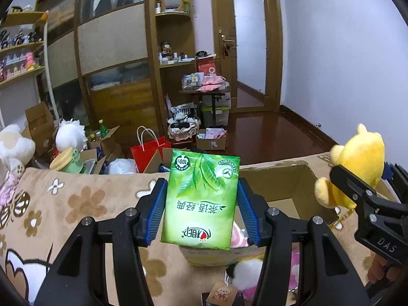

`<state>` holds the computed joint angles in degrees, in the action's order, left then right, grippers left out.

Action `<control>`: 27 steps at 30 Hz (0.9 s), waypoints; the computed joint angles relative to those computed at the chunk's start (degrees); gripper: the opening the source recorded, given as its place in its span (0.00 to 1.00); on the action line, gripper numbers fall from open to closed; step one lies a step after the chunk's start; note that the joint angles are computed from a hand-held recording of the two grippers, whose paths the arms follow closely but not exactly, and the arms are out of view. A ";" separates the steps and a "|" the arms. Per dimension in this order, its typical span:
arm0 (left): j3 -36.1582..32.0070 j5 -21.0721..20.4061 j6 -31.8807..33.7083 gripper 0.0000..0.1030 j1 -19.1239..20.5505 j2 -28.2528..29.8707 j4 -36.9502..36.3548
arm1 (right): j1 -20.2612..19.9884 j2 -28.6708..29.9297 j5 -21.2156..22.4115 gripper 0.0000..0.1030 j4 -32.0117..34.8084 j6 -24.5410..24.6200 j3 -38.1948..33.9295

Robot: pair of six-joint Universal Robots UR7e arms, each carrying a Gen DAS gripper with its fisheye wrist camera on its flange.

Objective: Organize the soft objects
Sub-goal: 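Lift the tissue pack and yellow plush over the box with both tools, then open both tools to drop the tissue pack and yellow plush into the box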

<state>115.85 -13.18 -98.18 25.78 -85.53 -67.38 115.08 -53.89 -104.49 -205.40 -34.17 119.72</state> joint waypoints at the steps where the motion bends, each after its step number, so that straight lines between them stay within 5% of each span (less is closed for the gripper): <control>1: 0.23 0.38 1.44 0.52 0.33 0.01 -1.34 | -0.04 0.39 0.17 0.83 -0.28 -0.18 -0.37; 16: 6.02 -0.21 31.91 0.52 7.12 2.30 -37.66 | -2.65 4.96 0.30 0.83 0.11 -0.08 -3.70; 27: 6.64 -4.38 37.81 0.52 9.84 4.30 -44.86 | -5.03 5.90 0.09 0.84 3.45 1.70 -4.81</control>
